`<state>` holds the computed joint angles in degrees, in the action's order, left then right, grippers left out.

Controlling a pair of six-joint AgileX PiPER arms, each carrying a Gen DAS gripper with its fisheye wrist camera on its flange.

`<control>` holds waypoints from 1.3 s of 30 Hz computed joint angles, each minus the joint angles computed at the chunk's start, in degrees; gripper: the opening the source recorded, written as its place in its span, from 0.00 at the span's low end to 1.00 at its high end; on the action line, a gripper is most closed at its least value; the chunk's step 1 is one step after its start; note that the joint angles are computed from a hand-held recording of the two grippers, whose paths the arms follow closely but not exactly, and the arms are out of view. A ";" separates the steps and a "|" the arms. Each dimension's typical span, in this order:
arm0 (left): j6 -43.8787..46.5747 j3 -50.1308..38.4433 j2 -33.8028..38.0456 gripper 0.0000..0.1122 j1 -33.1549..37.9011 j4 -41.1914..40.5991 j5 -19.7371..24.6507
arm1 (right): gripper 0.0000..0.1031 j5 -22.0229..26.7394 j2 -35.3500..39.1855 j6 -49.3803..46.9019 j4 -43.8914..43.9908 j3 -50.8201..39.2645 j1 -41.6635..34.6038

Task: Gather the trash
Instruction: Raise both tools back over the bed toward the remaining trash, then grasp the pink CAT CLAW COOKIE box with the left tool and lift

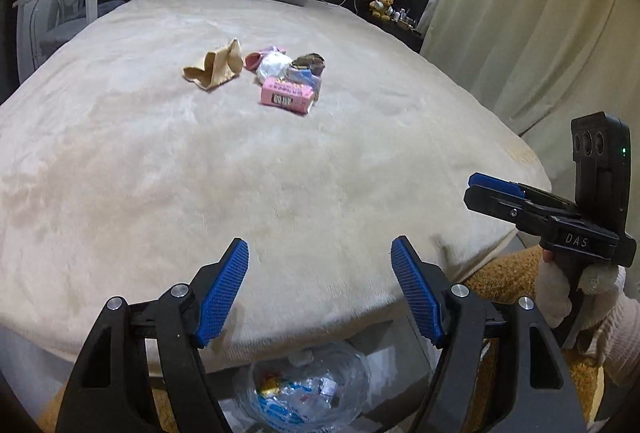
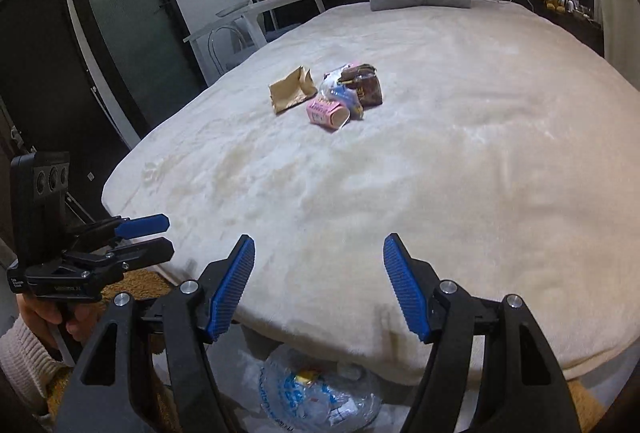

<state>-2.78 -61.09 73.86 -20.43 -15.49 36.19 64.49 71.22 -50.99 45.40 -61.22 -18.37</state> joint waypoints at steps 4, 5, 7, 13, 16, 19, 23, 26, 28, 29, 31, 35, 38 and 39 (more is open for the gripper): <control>3.06 -5.99 4.99 0.65 2.70 -1.74 0.43 | 0.65 -3.10 3.88 1.09 -0.62 -3.55 2.14; 3.62 -7.11 5.95 0.65 2.89 -1.85 0.37 | 0.65 -3.57 5.02 1.38 -0.72 -4.55 2.57; 4.92 -9.43 7.84 0.65 3.28 -1.92 0.31 | 0.65 -4.76 6.70 1.23 -0.81 -6.06 3.36; 9.32 -15.74 14.00 0.65 5.86 -6.09 0.83 | 0.65 -6.96 12.43 1.38 -0.64 -11.38 5.52; 10.02 -19.54 17.42 0.75 5.79 -4.70 0.08 | 0.65 -7.43 14.55 0.66 0.57 -13.60 5.77; 13.67 -24.25 22.01 0.75 6.50 -6.21 0.19 | 0.65 -7.78 16.13 0.60 1.20 -15.43 6.01; 15.68 -30.84 28.13 0.75 7.31 -7.63 1.26 | 0.65 -7.89 17.93 0.50 1.43 -17.49 6.18; 16.32 -35.59 32.18 0.75 7.44 -7.68 2.46 | 0.65 -7.60 19.01 0.39 2.02 -18.87 5.92; 16.64 -38.84 34.92 0.75 7.29 -7.36 3.61 | 0.65 -7.75 19.57 0.22 1.96 -19.49 6.09; 17.01 -40.44 36.34 0.75 7.21 -7.30 4.28 | 0.65 -7.69 19.96 0.11 1.92 -19.89 6.22; 16.80 -43.95 39.18 0.75 6.86 -5.84 5.71 | 0.65 -7.66 20.76 0.04 1.87 -20.77 6.42; 16.73 -50.72 44.35 0.75 6.86 -4.85 9.36 | 0.66 -7.67 22.10 -0.41 2.10 -22.31 6.64; 15.86 -55.47 47.68 0.75 6.76 -3.62 11.69 | 0.75 -7.55 23.33 -0.42 2.54 -23.48 6.65; 15.74 -56.62 48.51 0.75 6.79 -3.57 12.08 | 0.75 -7.61 23.72 -0.20 2.35 -23.91 6.82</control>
<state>12.96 -117.71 122.37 -13.64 -19.06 48.27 56.88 94.94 -51.19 47.75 -85.13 -11.55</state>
